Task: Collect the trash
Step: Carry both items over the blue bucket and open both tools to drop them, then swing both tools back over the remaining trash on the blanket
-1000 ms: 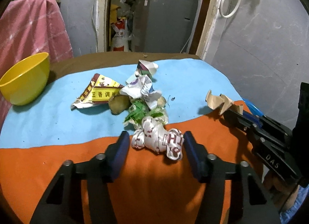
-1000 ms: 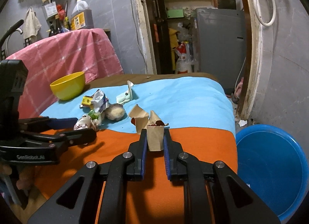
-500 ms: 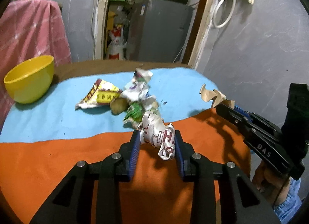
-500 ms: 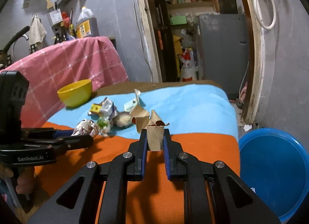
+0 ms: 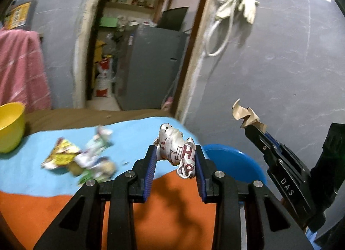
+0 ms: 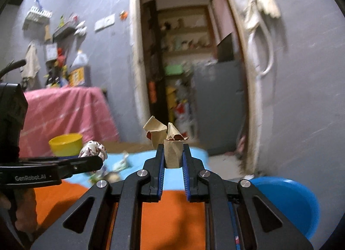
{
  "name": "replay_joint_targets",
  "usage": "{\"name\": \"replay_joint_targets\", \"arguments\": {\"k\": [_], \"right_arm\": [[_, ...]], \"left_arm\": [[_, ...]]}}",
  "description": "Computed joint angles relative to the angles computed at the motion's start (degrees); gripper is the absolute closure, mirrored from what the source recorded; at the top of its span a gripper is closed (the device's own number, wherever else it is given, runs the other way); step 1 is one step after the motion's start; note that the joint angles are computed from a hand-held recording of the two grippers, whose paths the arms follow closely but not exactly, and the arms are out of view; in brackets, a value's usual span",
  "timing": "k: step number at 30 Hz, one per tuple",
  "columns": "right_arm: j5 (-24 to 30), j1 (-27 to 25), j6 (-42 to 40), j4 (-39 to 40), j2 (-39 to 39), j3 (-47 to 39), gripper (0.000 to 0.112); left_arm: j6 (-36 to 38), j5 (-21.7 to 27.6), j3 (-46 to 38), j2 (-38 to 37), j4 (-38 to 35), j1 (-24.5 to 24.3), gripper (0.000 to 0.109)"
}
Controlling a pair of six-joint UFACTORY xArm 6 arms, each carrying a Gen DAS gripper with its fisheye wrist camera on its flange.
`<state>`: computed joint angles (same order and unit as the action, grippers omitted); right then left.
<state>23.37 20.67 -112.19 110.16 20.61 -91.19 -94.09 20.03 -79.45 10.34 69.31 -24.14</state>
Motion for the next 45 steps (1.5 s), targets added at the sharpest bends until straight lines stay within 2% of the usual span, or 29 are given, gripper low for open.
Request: {"name": "replay_joint_targets", "arguments": {"k": [3,5,8,13,18,20,21,24,28,30,33,37,42,45], "right_arm": [[-2.1,-1.5,2.1,1.4,1.7,-2.6,0.099],[-4.2,-2.5,6.5,-0.2,3.5,-5.0,0.099],[-7.4,-3.7,15.5,-5.6,6.1,-7.9,0.099],[-11.1,-5.0,36.0,-22.7,10.5,-11.2,0.099],[-11.1,-6.6,51.4,-36.2,12.1,-11.2,0.097],[-10.8,-7.1,58.1,-42.5,12.8,-11.2,0.097],[-10.6,-7.4,62.2,-46.4,13.3,-11.3,0.097],[-8.8,-8.1,69.7,-52.8,14.5,-12.5,0.097],[-8.8,-8.3,71.0,-54.0,14.2,-12.1,0.094],[-9.5,-8.2,71.3,-54.4,14.1,-12.0,0.080],[-9.6,-8.0,72.0,-54.8,14.2,-12.2,0.080],[-10.8,-7.7,68.7,-51.7,13.6,-11.6,0.078],[-13.2,-6.7,62.4,-46.6,12.9,-11.2,0.064],[-14.3,-5.9,56.2,-41.2,12.5,-11.6,0.056]], "left_arm": [[7.6,-2.0,-6.1,5.3,-6.8,-0.2,0.079],[17.0,-3.4,-11.6,10.2,-16.7,-0.6,0.079],[30.5,-2.5,-19.4,16.7,-31.4,-1.7,0.079],[49.7,5.3,-36.3,28.9,-51.8,-3.4,0.079],[56.8,13.5,-51.1,38.9,-60.6,-3.4,0.078],[58.3,17.2,-57.4,42.9,-63.1,-3.3,0.075],[58.6,18.5,-59.6,44.3,-63.9,-3.1,0.073],[58.9,18.4,-60.3,45.3,-65.2,-2.9,0.066],[58.3,17.3,-57.7,43.8,-64.3,-3.1,0.063],[57.3,15.9,-55.2,42.3,-63.6,-3.4,0.061],[54.3,12.7,-50.3,39.4,-60.6,-3.5,0.057],[49.3,11.1,-46.6,36.6,-55.4,-3.4,0.054],[40.7,8.9,-38.6,30.7,-45.9,-2.8,0.048],[34.0,8.1,-33.6,26.7,-38.3,-2.3,0.039]]}}
